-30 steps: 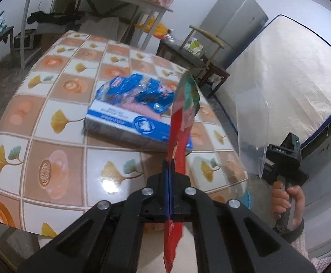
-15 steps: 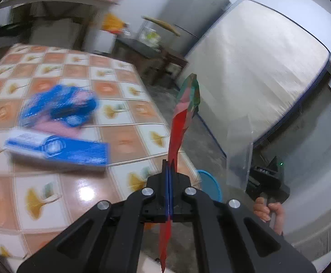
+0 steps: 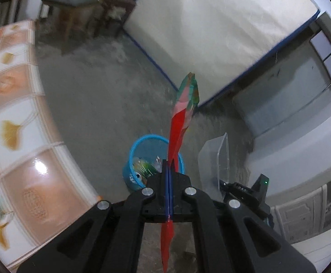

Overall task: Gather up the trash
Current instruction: 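Open both grippers over the wastebasket to drop the bag and container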

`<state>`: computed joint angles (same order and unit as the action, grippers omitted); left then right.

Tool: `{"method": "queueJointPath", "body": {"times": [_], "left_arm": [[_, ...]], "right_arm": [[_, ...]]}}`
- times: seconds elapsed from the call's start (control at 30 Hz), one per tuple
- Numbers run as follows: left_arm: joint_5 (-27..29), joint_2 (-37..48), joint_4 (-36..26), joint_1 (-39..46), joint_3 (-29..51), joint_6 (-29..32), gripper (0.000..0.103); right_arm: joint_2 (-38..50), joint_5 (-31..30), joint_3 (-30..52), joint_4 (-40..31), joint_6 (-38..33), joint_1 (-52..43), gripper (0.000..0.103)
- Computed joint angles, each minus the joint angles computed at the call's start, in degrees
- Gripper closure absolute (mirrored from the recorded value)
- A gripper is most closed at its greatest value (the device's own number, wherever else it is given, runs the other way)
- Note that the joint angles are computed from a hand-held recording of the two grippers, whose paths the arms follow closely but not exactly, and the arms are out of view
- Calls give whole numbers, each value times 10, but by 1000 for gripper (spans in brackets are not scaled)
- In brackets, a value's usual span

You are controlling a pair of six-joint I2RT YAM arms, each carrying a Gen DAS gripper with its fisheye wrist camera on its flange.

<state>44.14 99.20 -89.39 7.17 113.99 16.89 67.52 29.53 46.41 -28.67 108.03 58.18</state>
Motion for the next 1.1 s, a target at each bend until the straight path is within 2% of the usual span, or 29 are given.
{"method": "queueJointPath", "body": {"times": [0.17,0.33,0.37,0.4,0.47,0.53,0.57,0.77,0.83,0.97,1.1], "left_arm": [[-60,30,114,-127,-65,-114,103],[-122,105,187,-224,-47,-194,102],[-128,118,190,-231,-40,-200,95],[-136,139,190,-237,-29,-213,79],[-145,145,205,-241,-36,-237,65],[-130,121,230,-230,-76,-243,61],[-123,108,232,-222,-90,-234,58],[-113,27,204,-173,-120,-161,56],[-109,-1,169,-151,-107,-124,55],[-74,-63,93,-86,-90,-31,45],[-35,-99,17,5,-72,71,35]], "right_arm": [[-8,-32,-56,16,20,-38,98],[-9,-47,-72,9,23,-71,98],[-8,-51,-73,6,18,-82,98],[-3,-57,-73,8,9,-94,98],[-3,-71,-76,5,-8,-117,98],[11,-85,-79,14,-21,-133,98],[12,-90,-80,13,-26,-138,98],[64,-128,-68,33,-70,-179,98],[83,-139,-59,34,-82,-191,98],[129,-155,-27,25,-107,-211,97],[175,-173,12,17,-140,-231,90]]}}
